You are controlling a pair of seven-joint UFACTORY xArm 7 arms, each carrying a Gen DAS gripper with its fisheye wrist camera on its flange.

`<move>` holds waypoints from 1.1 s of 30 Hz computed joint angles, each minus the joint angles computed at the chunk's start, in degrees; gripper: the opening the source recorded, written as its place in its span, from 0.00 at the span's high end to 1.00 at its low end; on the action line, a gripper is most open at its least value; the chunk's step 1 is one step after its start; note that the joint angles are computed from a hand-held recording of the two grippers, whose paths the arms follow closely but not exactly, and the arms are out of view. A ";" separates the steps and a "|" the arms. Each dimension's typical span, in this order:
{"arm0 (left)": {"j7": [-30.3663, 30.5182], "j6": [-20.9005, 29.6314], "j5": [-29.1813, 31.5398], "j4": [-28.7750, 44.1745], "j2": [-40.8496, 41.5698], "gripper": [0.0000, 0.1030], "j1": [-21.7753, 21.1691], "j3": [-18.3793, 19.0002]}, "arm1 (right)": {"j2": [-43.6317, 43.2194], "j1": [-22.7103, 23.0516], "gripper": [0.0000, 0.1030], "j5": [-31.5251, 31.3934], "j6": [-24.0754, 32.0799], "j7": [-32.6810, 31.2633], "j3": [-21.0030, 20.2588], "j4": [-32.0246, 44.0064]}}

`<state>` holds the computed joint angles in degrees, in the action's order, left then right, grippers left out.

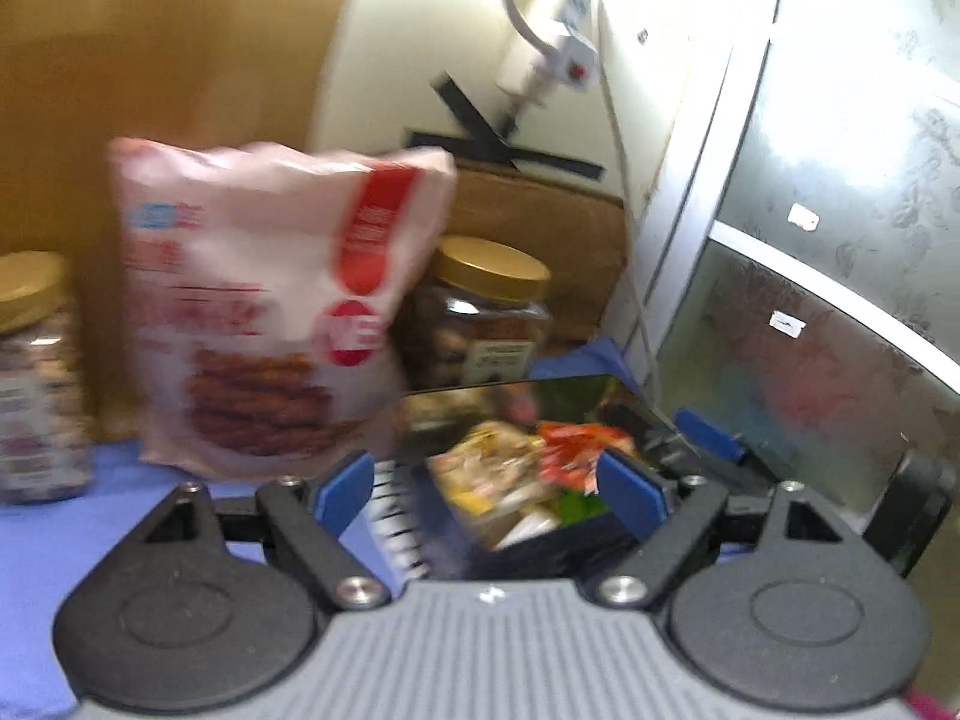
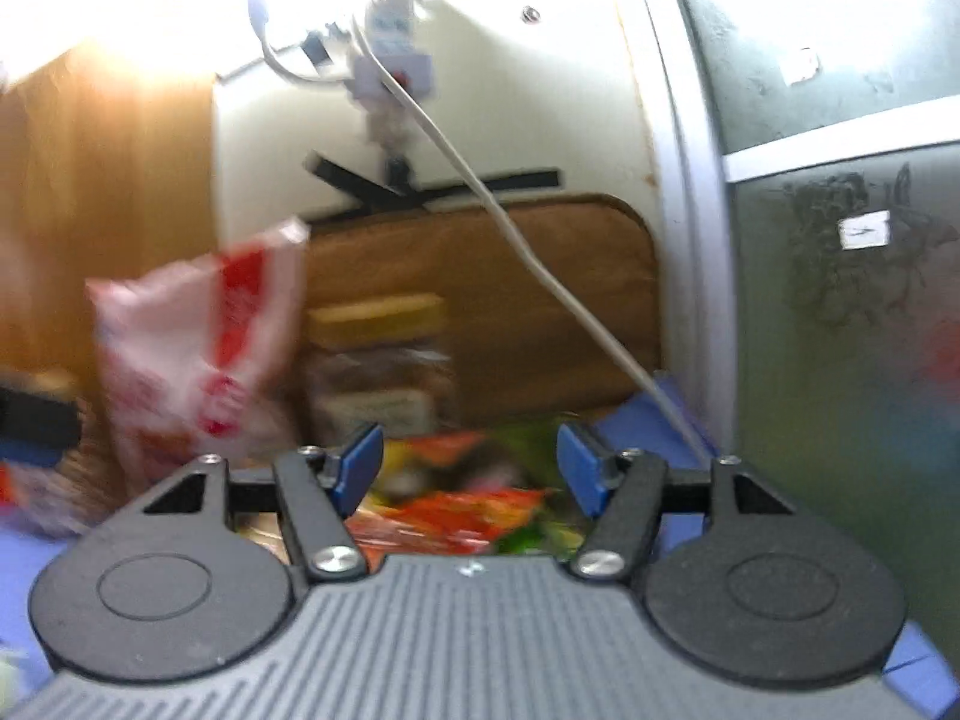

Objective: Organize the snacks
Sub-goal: 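Move both tools toward the green wrapped snack, then grasp the green snack with the right tool while the left tool closes on it, then carry the green snack into the tin box and open both tools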

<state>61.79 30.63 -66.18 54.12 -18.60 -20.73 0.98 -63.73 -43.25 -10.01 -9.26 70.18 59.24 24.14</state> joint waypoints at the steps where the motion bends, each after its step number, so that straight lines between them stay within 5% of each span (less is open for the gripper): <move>1: 0.92 0.50 0.13 -1.96 -2.06 0.18 0.87 1.20 | 0.45 2.03 0.35 0.06 -1.49 -0.07 -1.11 -0.57; 5: -2.96 2.54 7.42 -8.26 -7.41 0.16 6.45 4.83 | 12.77 14.66 0.33 -2.92 -11.75 -6.15 -7.92 -1.91; 6: -5.64 3.22 10.99 -9.35 -7.83 0.16 8.28 5.22 | 17.34 18.76 0.26 -4.92 -13.50 -8.35 -10.32 -1.64; 8: -9.14 4.36 15.65 -11.14 -8.26 0.16 10.57 6.48 | 26.39 27.35 0.20 -10.30 -12.94 -12.74 -14.77 0.81; 10: -10.98 5.06 18.18 -12.93 -8.65 0.16 11.88 7.96 | 31.54 32.27 0.20 -12.99 -7.91 -15.95 -14.86 4.35; 13: -11.38 7.47 17.86 -14.22 -9.10 0.16 12.27 11.12 | 38.25 32.94 0.20 -13.92 -1.14 -20.57 -10.67 10.63; 16: -11.53 11.27 17.24 -13.87 -8.72 0.16 12.87 12.69 | 42.67 26.63 0.24 -12.93 6.57 -22.79 -2.11 16.98; 19: -11.39 13.90 17.15 -14.07 -8.86 0.16 13.60 12.40 | 45.75 23.56 0.33 -15.18 12.75 -21.75 1.55 21.41; 24: -10.52 20.05 14.88 -13.59 -7.70 0.16 14.03 12.77 | 47.70 33.77 0.34 -12.54 7.22 -18.05 -8.45 18.01; 25: -10.59 21.40 14.45 -13.46 -7.47 0.16 14.31 12.69 | 47.93 36.68 0.41 -11.13 5.13 -16.99 -11.29 16.78; 28: -10.64 22.39 14.09 -13.92 -7.65 0.31 15.21 11.07 | 47.33 47.04 0.47 -5.31 -1.17 -15.24 -20.49 11.98; 30: -10.31 23.22 14.07 -14.01 -7.83 0.49 15.19 10.38 | 45.83 48.00 0.47 -2.64 -3.54 -14.82 -20.47 9.79; 33: -10.69 23.06 14.24 -14.27 -8.74 0.55 14.89 8.90 | 40.62 42.30 0.48 1.80 -2.37 -14.85 -13.04 8.45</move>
<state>51.10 53.69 -51.94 39.86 -27.34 -5.84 9.88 -23.11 -0.95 -8.21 -11.63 55.33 46.20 32.60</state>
